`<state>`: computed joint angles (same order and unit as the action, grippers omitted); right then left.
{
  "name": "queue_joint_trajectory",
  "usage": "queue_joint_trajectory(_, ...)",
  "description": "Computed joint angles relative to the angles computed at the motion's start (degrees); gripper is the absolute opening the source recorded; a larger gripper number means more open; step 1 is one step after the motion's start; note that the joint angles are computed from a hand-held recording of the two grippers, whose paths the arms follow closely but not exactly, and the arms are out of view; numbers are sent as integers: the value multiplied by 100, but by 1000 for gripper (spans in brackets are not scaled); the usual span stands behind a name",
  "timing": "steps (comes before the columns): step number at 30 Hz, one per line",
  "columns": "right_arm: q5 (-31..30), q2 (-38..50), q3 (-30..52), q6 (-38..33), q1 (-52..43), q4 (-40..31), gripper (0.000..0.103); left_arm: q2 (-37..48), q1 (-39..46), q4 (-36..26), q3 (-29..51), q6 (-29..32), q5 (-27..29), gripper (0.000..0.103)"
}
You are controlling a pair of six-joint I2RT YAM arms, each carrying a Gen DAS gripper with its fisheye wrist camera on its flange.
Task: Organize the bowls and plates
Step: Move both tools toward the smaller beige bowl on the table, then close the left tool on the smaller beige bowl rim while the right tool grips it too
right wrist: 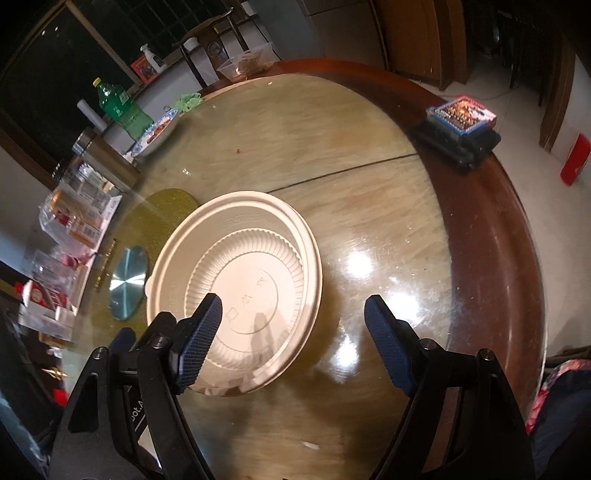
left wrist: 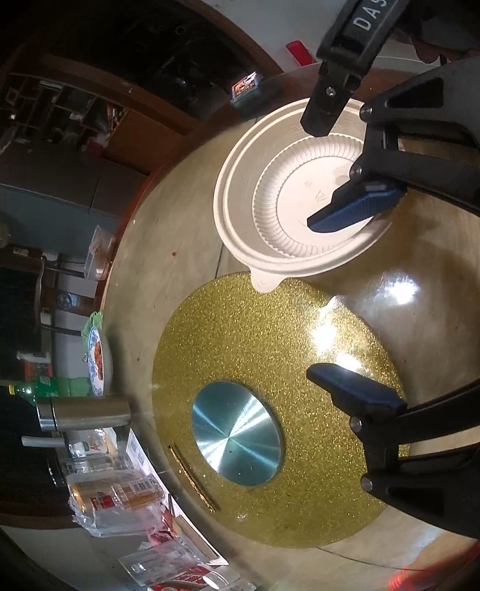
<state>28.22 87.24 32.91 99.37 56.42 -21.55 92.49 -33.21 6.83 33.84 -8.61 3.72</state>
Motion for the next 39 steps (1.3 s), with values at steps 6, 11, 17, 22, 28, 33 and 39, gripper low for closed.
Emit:
queue_joint_trajectory(6, -70, -101, -141, 18, -21, 35, 66, 95, 25, -18, 49, 47, 71, 59)
queue_joint_trajectory(11, -226, -31, -252, -20, -118, 395, 45, 151, -34, -61, 78, 199, -2, 24)
queue_joint_trajectory(17, -306, -18, -365, 40, -83, 755, 23, 181, 20, -96, 99, 255, 10, 13)
queue_joint_trajectory(22, -250, -23, -345, 63, 7, 839, 10, 126, 18, -122, 85, 289, -15, 12)
queue_joint_trajectory(28, -108, -156, -349, 238, 224, 723, 10, -80, -53, -107, -8, 309, -127, 13)
queue_joint_trajectory(33, 20, -241, -305, 373, 404, 571, 10, -272, -164, -61, -108, 289, -256, 13)
queue_joint_trajectory(39, 247, -566, -405, 764, 763, 266, 10, -711, -470, -122, -284, 277, -562, 13)
